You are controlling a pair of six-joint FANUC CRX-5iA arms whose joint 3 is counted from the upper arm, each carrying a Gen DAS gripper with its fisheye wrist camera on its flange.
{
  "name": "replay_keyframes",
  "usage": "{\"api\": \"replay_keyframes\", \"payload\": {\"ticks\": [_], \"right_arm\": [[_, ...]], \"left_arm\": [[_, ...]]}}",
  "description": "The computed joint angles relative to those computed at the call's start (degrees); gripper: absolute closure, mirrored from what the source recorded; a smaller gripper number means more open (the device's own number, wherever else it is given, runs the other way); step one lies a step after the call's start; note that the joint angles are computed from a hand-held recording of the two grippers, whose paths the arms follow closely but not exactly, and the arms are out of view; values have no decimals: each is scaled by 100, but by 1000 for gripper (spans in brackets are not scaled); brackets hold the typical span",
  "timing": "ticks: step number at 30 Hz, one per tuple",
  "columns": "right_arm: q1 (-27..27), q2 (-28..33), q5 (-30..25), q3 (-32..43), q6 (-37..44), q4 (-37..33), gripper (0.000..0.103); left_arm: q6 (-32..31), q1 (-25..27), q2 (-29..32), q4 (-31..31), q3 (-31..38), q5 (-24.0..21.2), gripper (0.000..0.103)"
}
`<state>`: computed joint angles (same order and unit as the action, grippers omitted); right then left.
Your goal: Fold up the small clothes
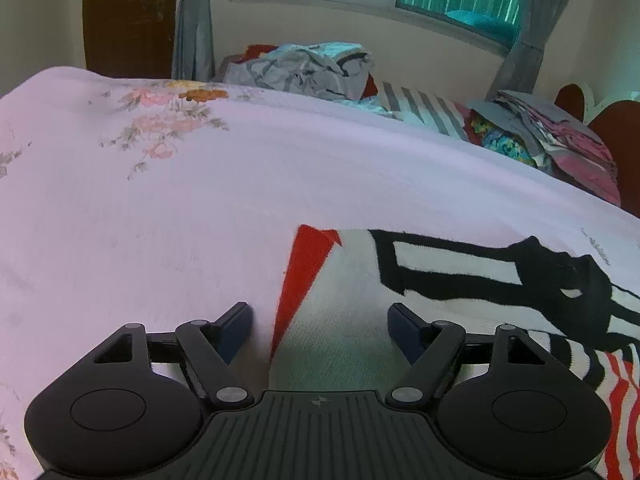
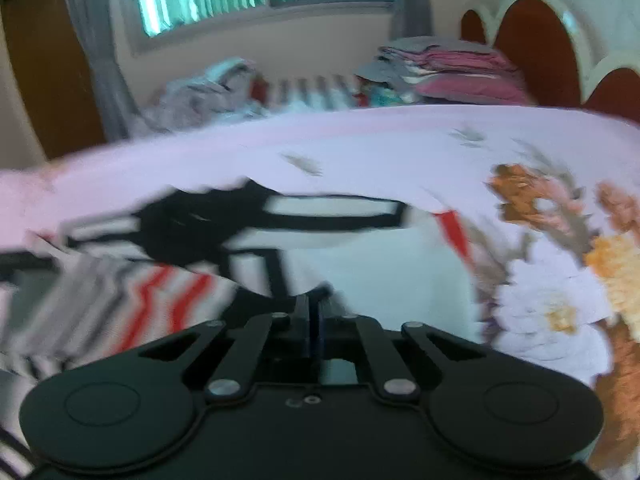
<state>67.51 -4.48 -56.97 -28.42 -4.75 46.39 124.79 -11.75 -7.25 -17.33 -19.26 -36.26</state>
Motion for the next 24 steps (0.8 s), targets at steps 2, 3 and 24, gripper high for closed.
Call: {"api": "replay_keyframes", "payload": {"ticks": [2,3,24], "right_arm": [[-59,-90,136,-116,-91,-58,102],[-52,-115,133,-123,-91,-35,102],[345,102,662,208,490,-24,75]], "left_arm": [[-45,53,6,90,-20,48,27],[-74,64,1,111,-32,61,27],[-674,-486,-1223,572,-895,78,27]]}}
